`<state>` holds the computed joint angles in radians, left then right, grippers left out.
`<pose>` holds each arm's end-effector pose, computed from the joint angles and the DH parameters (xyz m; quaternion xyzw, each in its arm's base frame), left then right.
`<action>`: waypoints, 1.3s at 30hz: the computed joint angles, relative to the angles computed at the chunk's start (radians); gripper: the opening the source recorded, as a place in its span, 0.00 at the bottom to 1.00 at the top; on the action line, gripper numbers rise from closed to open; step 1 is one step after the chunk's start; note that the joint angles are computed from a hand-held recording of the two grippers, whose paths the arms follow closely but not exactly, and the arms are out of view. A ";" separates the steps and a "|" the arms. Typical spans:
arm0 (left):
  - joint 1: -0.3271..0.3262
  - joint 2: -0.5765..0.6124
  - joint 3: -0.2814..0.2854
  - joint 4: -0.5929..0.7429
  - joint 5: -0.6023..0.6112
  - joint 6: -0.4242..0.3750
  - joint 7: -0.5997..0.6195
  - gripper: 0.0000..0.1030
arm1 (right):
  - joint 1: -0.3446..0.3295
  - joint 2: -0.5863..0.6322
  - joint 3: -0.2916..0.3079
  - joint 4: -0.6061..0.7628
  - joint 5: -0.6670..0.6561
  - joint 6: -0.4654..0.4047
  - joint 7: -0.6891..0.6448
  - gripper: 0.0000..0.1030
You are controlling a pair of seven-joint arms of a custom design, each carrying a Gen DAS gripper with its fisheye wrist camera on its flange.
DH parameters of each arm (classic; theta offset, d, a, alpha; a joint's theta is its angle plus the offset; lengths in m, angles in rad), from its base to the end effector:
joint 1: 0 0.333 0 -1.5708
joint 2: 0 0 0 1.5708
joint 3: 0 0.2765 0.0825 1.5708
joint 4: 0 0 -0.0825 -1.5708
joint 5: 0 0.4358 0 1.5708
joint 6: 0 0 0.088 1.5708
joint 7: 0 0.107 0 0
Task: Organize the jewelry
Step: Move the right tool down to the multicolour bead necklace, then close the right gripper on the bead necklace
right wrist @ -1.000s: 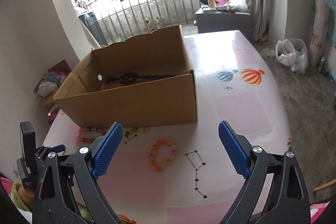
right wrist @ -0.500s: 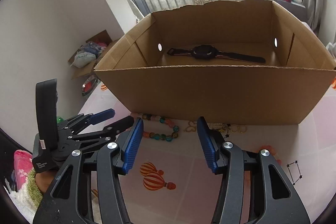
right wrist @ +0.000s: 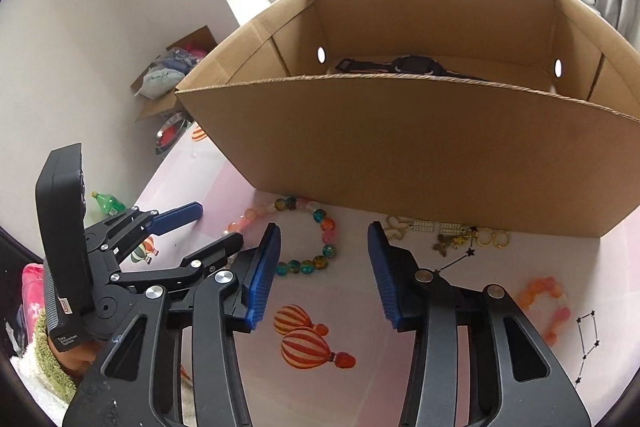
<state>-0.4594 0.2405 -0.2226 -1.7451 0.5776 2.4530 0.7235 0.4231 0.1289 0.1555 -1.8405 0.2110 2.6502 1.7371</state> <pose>0.5527 -0.4366 0.4298 -0.6108 0.7303 -0.2242 0.2083 0.5797 0.3674 0.4761 -0.7426 0.5751 -0.0536 0.3391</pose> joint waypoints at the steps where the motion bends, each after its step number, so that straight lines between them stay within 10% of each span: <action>1: 0.000 -0.008 0.001 -0.011 0.004 0.004 -0.005 0.58 | 0.002 0.011 0.001 0.013 -0.005 -0.013 -0.001 0.35; 15: 0.013 -0.063 -0.011 -0.085 0.037 0.060 -0.048 0.57 | 0.058 0.150 -0.022 0.185 -0.224 -0.148 0.040 0.08; 23: 0.047 -0.079 -0.021 -0.120 -0.060 0.160 0.004 0.44 | 0.049 0.107 -0.011 0.132 -0.206 -0.146 0.034 0.08; 39: -0.010 0.014 0.000 0.007 -0.001 0.081 0.080 0.11 | 0.002 0.000 -0.002 -0.016 -0.067 -0.076 -0.043 0.08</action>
